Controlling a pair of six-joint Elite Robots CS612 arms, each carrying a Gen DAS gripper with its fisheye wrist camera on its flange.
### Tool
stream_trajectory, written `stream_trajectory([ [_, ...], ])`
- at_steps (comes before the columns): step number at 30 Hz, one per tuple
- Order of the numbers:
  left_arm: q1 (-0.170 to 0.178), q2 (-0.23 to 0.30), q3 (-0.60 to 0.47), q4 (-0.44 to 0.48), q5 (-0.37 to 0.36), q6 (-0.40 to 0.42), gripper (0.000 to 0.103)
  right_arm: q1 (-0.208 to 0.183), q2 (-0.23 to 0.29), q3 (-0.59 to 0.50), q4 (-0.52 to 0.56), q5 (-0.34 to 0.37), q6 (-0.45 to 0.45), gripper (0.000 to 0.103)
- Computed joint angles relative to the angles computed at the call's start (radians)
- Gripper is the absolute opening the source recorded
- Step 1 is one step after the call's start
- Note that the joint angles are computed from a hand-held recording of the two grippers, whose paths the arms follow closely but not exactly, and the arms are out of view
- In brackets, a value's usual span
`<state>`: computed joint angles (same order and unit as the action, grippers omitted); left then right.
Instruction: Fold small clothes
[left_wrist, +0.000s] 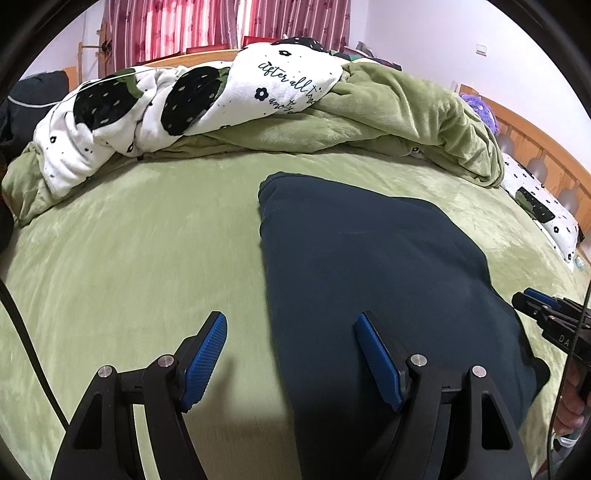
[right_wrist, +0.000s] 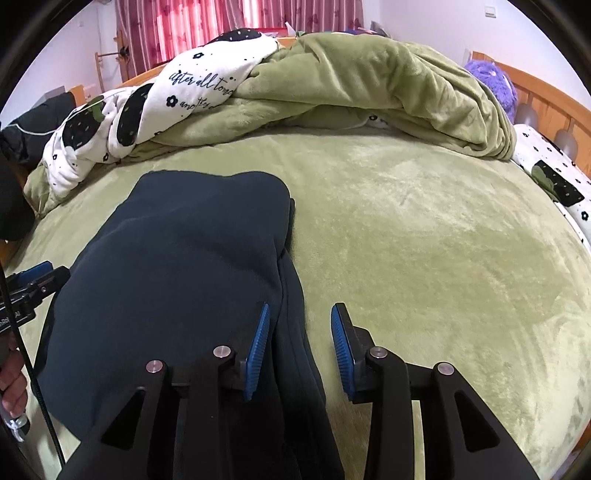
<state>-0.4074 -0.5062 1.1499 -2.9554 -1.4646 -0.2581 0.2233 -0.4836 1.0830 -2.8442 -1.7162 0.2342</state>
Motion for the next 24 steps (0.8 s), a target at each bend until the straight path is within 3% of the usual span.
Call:
stream_trajectory([
  [14, -0.022, -0.073, 0.152, -0.063, 0.014, -0.063, 0.07, 0.009, -0.074, 0.126, -0.084, -0.013, 0.034, 0.037],
  [24, -0.025, -0.103, 0.215, -0.09, 0.008, -0.067, 0.071, 0.017, -0.086, 0.155, -0.101, 0.002, 0.02, 0.039],
])
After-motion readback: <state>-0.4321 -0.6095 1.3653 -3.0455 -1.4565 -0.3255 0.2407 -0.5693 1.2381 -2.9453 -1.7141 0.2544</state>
